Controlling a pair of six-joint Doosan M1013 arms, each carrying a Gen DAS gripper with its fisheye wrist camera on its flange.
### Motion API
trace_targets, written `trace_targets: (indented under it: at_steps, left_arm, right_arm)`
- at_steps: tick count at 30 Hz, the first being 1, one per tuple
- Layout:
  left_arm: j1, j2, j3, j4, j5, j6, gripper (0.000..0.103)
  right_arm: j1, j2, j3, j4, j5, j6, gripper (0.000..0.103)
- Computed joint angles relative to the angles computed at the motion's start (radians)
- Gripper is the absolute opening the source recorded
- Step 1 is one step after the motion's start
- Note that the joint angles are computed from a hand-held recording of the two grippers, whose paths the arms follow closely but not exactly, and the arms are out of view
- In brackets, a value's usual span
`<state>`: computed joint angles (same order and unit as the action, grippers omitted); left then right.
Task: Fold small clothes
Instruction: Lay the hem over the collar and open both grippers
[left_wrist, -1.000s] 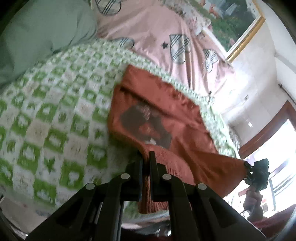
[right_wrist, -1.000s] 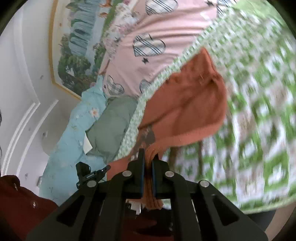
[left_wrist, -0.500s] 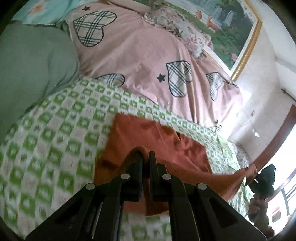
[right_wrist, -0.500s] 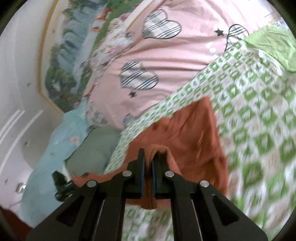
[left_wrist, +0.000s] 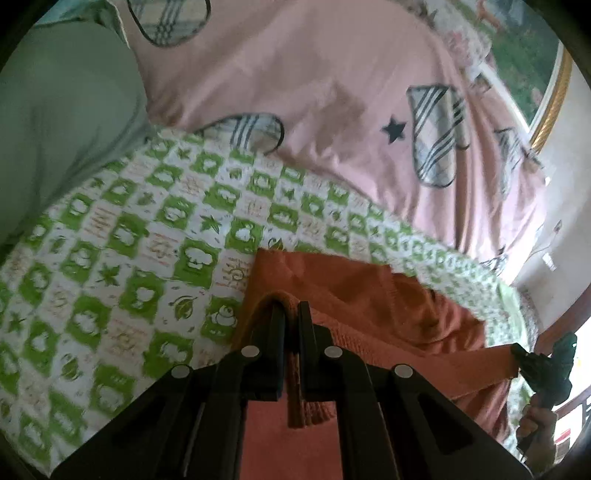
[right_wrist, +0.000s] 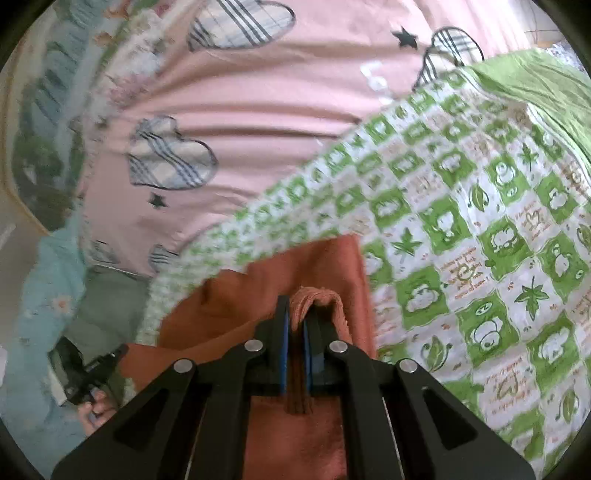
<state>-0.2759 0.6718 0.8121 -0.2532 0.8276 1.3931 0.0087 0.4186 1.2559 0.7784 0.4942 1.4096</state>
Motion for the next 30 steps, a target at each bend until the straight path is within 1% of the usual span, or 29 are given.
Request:
trace_targets:
  at_steps: [4,5,7,8,9,10,11,12,13,14,15,16,17,18,19,20,21,23,24,25,27,28,29,30]
  left_arm:
    - [-0.007,0.069,-0.085,0.056,0.076,-0.040,0.004]
    - [-0.006,0.087,-0.107,0.064,0.100,-0.053,0.005]
    - [-0.001,0.100,-0.120,0.055,0.130,-0.063,0.007]
    - [0.003,0.099,-0.114,0.038,0.136,-0.064,0.008]
    - [0.006,0.087,-0.093,0.022,0.128,-0.064,0.014]
    - [0.009,0.075,-0.081,0.006,0.148,-0.064,0.020]
    - [0.008,0.045,-0.035,-0.011,0.123,-0.044,0.029]
    - [0.003,0.020,0.003,-0.019,0.103,-0.020,0.031]
    - [-0.002,-0.003,0.037,-0.032,0.089,0.013,0.032]
    - [-0.008,-0.023,0.068,-0.057,0.083,0.058,0.032]
    - [-0.016,-0.038,0.092,-0.089,0.091,0.105,0.032]
    - [-0.023,-0.046,0.106,-0.122,0.105,0.150,0.032]
    - [-0.034,-0.048,0.114,-0.160,0.138,0.210,0.032]
    - [-0.045,-0.045,0.112,-0.169,0.164,0.241,0.032]
    - [-0.055,-0.039,0.105,-0.162,0.188,0.260,0.032]
    - [-0.071,-0.026,0.088,-0.125,0.216,0.271,0.032]
    - [-0.085,-0.015,0.071,-0.074,0.232,0.267,0.032]
    - [-0.100,0.013,0.027,0.009,0.257,0.249,0.030]
    - [-0.098,0.034,-0.008,0.019,0.276,0.241,0.029]
    - [-0.095,0.052,-0.042,0.023,0.295,0.234,0.025]
    - [-0.089,0.111,-0.158,0.055,0.348,0.191,0.024]
    - [-0.083,0.143,-0.223,0.068,0.366,0.164,0.024]
    - [-0.079,0.164,-0.267,0.082,0.375,0.142,0.024]
    - [-0.074,0.193,-0.328,0.101,0.388,0.108,0.025]
  right_arm:
    - [0.009,0.035,-0.040,-0.166,0.033,0.152,0.007]
    - [0.008,0.047,-0.054,-0.194,0.055,0.185,0.008]
    - [0.004,0.058,-0.065,-0.195,0.082,0.210,0.008]
    - [-0.001,0.058,-0.062,-0.170,0.086,0.207,0.008]
    - [-0.008,0.051,-0.050,-0.123,0.086,0.187,0.009]
    - [-0.011,0.042,-0.037,-0.104,0.079,0.178,0.009]
    - [-0.010,0.024,-0.016,-0.109,0.055,0.184,0.010]
    - [0.000,0.000,0.011,-0.166,0.011,0.218,0.011]
    - [0.012,-0.019,0.032,-0.225,-0.031,0.246,0.013]
    - [0.023,-0.037,0.056,-0.233,-0.071,0.221,0.013]
    - [0.040,-0.055,0.078,-0.198,-0.098,0.144,0.013]
    - [0.047,-0.057,0.079,-0.112,-0.074,0.018,0.013]
    - [0.060,-0.047,0.059,-0.060,-0.004,-0.098,0.013]
    - [0.072,-0.030,0.032,-0.058,0.073,-0.161,0.013]
    - [0.083,-0.013,0.006,-0.075,0.135,-0.187,0.013]
    - [0.095,0.014,-0.034,-0.098,0.221,-0.214,0.013]
    - [0.105,0.037,-0.068,-0.136,0.280,-0.214,0.013]
    - [0.125,0.071,-0.119,-0.268,0.336,-0.151,0.013]
    - [0.134,0.089,-0.148,-0.366,0.354,-0.090,0.013]
    - [0.135,0.098,-0.161,-0.412,0.354,-0.052,0.009]
    - [0.127,0.109,-0.180,-0.477,0.325,0.029,0.010]
    - [0.121,0.116,-0.195,-0.511,0.305,0.080,0.009]
    - [0.115,0.118,-0.203,-0.541,0.282,0.126,0.009]
    - [0.108,0.119,-0.211,-0.588,0.241,0.199,0.009]
